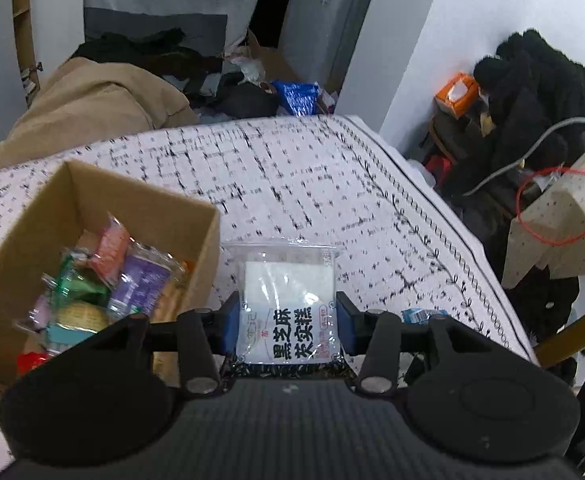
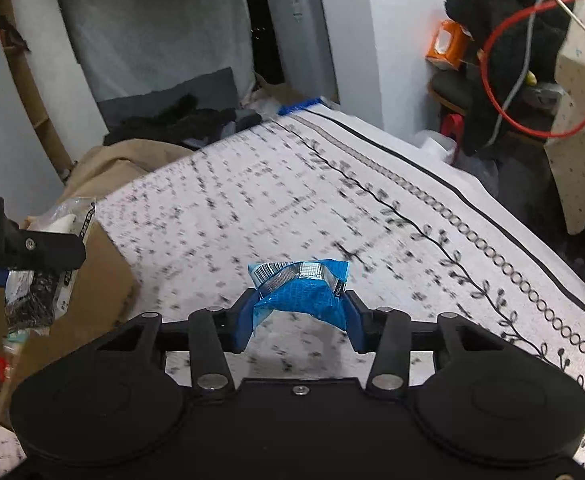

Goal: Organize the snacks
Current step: 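Carry both snacks over the cardboard box and open both grippers to drop them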

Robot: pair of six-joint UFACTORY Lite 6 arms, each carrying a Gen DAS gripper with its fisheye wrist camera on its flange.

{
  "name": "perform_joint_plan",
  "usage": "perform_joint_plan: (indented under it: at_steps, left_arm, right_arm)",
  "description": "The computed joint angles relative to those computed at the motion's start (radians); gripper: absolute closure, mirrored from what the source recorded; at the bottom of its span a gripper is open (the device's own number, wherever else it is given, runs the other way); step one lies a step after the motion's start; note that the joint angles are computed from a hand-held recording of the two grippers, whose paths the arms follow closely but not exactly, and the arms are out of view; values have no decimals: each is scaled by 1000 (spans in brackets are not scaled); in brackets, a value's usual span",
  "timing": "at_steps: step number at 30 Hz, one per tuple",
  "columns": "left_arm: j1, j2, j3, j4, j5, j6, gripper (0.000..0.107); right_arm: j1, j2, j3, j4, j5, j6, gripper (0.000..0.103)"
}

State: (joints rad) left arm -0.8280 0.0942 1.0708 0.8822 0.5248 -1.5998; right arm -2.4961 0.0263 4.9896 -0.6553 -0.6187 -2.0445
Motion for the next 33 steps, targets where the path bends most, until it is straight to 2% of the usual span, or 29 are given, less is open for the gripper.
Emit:
perform_joint_plan:
  at_steps: [19, 27, 33]
  left_arm:
    - [60, -330, -53, -92, 280, 148, 60]
    - [118, -416, -88, -141, 332, 213, 60]
    - [191, -448, -108, -183, 320, 268, 60]
  right_arm:
    - [175, 98, -83, -51, -55, 69, 59]
    - [234, 84, -115, -97, -34, 127, 59]
    - [267, 28, -155, -108, -24, 148, 59]
